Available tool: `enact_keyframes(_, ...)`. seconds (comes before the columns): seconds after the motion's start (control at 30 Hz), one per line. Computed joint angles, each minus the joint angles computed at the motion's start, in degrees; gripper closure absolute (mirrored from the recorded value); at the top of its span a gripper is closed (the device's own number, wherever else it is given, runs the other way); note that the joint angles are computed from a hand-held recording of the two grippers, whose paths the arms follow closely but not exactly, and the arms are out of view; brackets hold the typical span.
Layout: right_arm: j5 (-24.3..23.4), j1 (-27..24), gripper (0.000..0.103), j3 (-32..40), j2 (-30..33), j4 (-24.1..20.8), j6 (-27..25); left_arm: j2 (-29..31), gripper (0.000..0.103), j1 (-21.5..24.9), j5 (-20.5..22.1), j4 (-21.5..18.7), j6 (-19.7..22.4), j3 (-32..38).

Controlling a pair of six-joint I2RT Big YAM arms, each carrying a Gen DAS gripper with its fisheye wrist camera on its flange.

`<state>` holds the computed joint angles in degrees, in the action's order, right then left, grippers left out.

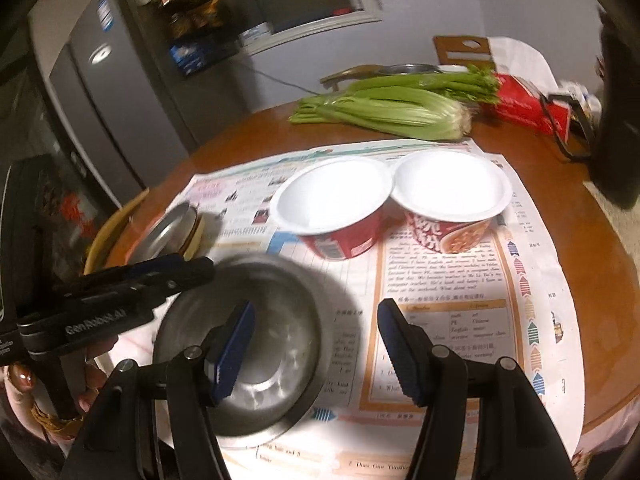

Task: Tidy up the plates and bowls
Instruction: 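Grasp the rim of the white-rimmed red paper bowl with the left gripper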

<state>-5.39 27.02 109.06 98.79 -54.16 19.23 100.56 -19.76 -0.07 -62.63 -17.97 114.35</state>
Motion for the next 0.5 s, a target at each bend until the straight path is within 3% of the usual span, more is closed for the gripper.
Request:
enact_keyframes(0.23, -6.0, -2.9, 0.039, 4.7, 3.9, 0.1, 8.0, 7.7, 0.05, 1.0, 0.7, -5.0, 2.8, 13.9)
enact_keyframes(0.5, -6.1, -3.4, 0.039, 13.4, 10.0, -2.4, 9.3, 22.4, 0.05, 1.4, 3.2, -17.6, 4.6, 38.4)
